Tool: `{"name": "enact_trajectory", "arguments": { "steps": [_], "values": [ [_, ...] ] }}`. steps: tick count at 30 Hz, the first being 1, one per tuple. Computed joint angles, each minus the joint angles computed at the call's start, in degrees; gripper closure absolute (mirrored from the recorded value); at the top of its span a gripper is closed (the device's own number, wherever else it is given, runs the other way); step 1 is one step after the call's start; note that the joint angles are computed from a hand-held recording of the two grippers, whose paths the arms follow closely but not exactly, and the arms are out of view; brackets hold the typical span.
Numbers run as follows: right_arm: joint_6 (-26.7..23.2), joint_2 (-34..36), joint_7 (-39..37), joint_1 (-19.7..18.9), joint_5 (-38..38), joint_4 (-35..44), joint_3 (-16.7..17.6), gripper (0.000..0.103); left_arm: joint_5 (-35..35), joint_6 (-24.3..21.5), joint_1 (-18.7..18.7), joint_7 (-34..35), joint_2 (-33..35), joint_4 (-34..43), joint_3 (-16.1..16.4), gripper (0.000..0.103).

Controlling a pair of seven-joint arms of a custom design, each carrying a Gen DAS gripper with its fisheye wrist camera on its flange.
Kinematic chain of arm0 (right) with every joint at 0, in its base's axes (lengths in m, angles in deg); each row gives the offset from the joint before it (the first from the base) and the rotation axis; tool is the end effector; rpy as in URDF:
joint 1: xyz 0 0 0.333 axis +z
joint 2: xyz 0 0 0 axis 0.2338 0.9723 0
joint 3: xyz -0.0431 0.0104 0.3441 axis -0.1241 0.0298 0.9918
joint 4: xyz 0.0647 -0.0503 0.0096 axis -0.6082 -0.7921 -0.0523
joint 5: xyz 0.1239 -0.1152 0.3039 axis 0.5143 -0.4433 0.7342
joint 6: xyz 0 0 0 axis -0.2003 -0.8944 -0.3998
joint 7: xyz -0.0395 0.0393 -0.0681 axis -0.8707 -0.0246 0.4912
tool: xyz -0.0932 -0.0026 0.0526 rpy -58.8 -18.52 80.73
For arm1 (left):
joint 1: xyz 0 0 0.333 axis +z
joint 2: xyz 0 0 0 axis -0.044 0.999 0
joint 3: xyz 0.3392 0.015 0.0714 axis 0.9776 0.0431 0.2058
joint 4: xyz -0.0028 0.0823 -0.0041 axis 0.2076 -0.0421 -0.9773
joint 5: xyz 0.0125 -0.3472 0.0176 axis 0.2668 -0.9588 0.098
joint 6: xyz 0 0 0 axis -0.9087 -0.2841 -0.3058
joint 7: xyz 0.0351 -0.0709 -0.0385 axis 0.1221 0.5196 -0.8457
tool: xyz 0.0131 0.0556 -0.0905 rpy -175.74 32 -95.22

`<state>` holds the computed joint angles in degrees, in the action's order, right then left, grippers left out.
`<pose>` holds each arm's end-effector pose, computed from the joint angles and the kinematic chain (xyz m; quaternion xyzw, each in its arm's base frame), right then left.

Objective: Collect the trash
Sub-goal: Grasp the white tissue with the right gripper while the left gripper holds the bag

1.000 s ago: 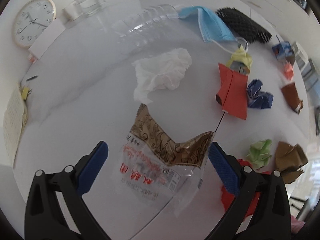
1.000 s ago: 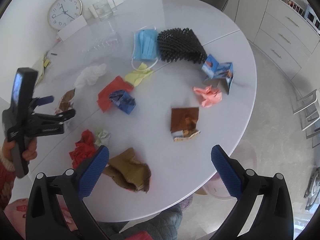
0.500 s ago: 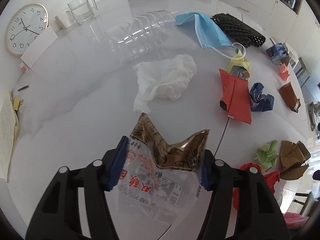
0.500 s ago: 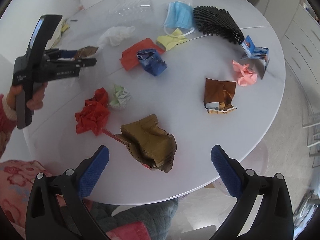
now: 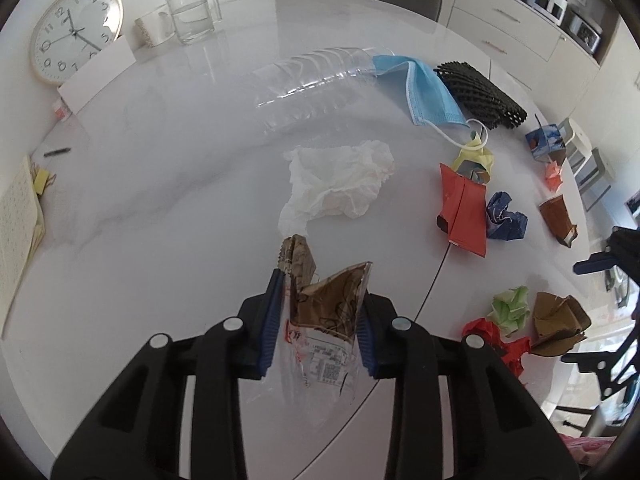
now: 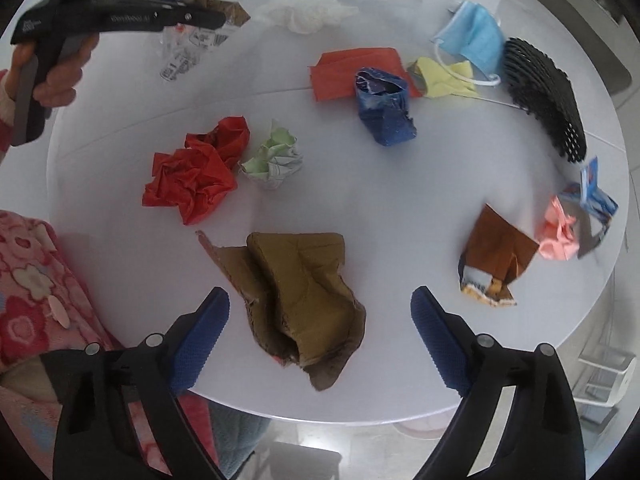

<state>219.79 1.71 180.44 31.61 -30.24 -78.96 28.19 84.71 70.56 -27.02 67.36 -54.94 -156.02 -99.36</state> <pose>0.4484 0.1835 0.4856 -0.7887 0.6067 -0.0456 0.0889 0.5655 -0.3827 0.5667 -0.4045 0.8887 -0.1992 0.0827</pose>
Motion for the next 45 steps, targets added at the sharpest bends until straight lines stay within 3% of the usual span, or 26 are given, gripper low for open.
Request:
{"name": "enact_trajectory", "arguments": {
  "steps": [3,9,14,25,28,31,34,39,45],
  "values": [
    [0.0,0.32,-0.11,-0.1,-0.03,0.93,-0.03,0.011,-1.17,0.01,0.54,-1.16,-0.79,-0.66,0.03,0.07],
    [5.64,-0.28,2.84,-1.15,4.11,3.42,-1.2,0.011,-3.32,1.39,1.69,-2.29,-2.82,-3.11,-0.41,0.07],
    [9.36,6.93,5.04,-2.17,5.22,11.98,-1.13,0.011,-6.5,1.41,2.9,-2.04,-3.03,-2.98,-1.09,0.07],
    [0.45,31.5,11.66,-2.05,-0.51,42.34,1.09,0.012,-10.01,0.01,4.43,0.61,-2.59,-3.2,-1.51,0.07],
    [-2.94,35.92,12.97,-1.43,-0.99,47.68,1.32,0.022,-10.93,-0.06,4.84,1.27,-2.31,-3.17,-1.49,0.07],
    [-5.23,38.16,14.1,-1.3,-0.57,50.47,1.66,0.045,-11.73,-0.66,5.29,1.96,-1.56,-2.35,-1.47,0.07],
    [-5.65,38.92,13.84,-2.02,1.33,51.14,2.57,0.083,-12.75,-1.26,5.8,2.34,-1.03,-1.76,-1.46,0.07],
    [-1.57,34.84,16.15,-2.26,2.3,46.43,2.05,0.088,-13.01,-1.9,6.09,2.7,-0.79,-0.76,-1.22,0.07],
    [7.9,18.37,21.78,-2.85,0.04,28.11,-0.04,0.088,-12.39,-1.88,4.85,2.41,-2.52,1.26,-1.76,0.07]
  ]
}}
